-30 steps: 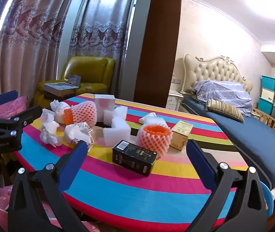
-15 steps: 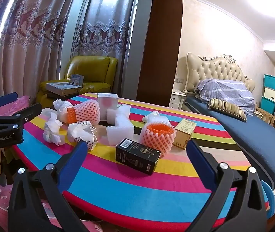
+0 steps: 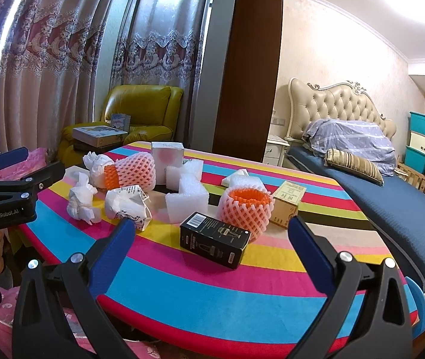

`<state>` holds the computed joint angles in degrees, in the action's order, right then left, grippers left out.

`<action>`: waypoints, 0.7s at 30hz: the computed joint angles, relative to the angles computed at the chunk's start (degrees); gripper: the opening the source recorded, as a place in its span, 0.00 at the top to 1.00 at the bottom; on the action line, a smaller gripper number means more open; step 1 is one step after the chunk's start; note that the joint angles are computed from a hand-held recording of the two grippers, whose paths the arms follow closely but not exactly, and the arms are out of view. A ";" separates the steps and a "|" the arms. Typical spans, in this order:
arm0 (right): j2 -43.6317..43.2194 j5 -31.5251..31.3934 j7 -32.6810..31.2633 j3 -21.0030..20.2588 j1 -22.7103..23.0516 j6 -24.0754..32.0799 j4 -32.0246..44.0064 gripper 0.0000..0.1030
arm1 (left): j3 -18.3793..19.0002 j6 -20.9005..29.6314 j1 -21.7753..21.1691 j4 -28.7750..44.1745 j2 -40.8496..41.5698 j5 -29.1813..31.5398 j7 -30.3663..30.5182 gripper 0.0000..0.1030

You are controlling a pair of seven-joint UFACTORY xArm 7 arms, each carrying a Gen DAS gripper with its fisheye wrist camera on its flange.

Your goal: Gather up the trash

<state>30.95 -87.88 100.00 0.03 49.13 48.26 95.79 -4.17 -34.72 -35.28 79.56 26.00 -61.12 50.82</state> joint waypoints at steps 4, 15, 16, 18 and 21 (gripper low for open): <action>0.93 0.24 -0.91 -0.18 -0.12 -0.52 1.22 0.04 | 0.04 0.01 -0.01 0.00 0.07 0.24 -0.05 0.06; 2.79 1.13 -3.40 -2.00 0.17 -3.25 5.11 0.04 | 0.02 0.02 -0.41 1.58 -0.47 -1.20 1.83 0.06; 2.85 1.16 -3.53 -2.17 0.14 -3.46 5.49 0.04 | 0.03 0.15 -0.49 1.96 -0.64 -1.90 2.46 0.06; 2.87 1.23 -3.87 -2.48 0.24 -3.47 5.95 0.04 | -0.38 0.42 -0.28 2.09 -1.24 -2.29 2.66 0.06; 2.76 1.52 -4.57 -2.74 0.13 -3.89 6.57 0.04 | -0.47 0.26 -0.82 3.21 -1.30 -4.43 5.02 0.06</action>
